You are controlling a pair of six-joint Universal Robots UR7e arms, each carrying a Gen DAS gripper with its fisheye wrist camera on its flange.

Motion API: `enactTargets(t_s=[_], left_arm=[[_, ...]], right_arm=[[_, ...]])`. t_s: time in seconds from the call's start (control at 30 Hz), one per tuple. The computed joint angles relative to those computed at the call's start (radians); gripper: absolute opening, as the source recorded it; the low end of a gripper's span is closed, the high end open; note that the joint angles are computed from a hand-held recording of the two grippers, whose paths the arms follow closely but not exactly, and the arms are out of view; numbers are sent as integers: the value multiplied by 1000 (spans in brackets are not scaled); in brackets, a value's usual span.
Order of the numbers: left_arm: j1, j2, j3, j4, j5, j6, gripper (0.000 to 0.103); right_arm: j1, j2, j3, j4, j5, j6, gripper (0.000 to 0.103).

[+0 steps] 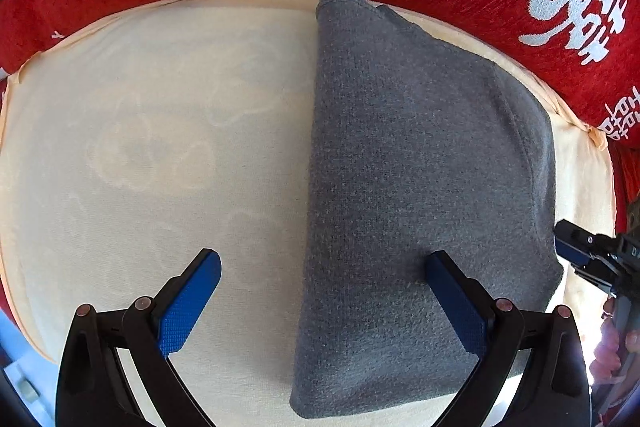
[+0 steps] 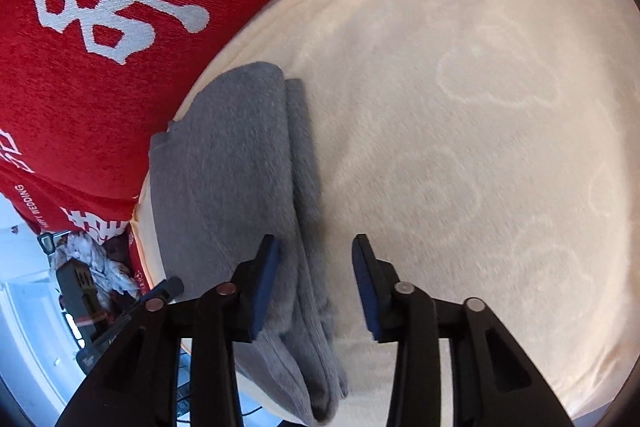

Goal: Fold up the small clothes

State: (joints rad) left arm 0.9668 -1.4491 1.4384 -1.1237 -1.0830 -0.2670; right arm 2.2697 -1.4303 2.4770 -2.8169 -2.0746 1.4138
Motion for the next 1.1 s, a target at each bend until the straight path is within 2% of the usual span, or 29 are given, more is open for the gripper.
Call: enactTargets(t_s=[0.17, 0.37, 0.53, 0.7, 0.8, 0.87, 1.03, 1.1], left_arm=[[10, -1, 12, -14, -5, 11, 103], [17, 9, 37, -49, -24, 20, 103], [95, 57, -54, -57, -204, 57, 103], [140, 105, -87, -34, -259, 112, 103], [168, 131, -103, -15, -338, 133, 103], [187, 141, -106, -6, -398, 136, 103], [164, 117, -63, -49, -398, 138, 103], [156, 117, -64, -46, -375, 127, 103]], right_arm=[[-17, 8, 20, -63, 17, -37, 46], [-51, -7, 87, -207, 51, -56, 47], [-82, -46, 145, -303, 104, -128, 49], [-138, -51, 187, -391, 179, -205, 50], [-164, -37, 203, -455, 220, -252, 56], [-176, -15, 202, -487, 242, -280, 56], [-218, 29, 209, -570, 309, -355, 56], [-240, 61, 198, -602, 338, -390, 56]])
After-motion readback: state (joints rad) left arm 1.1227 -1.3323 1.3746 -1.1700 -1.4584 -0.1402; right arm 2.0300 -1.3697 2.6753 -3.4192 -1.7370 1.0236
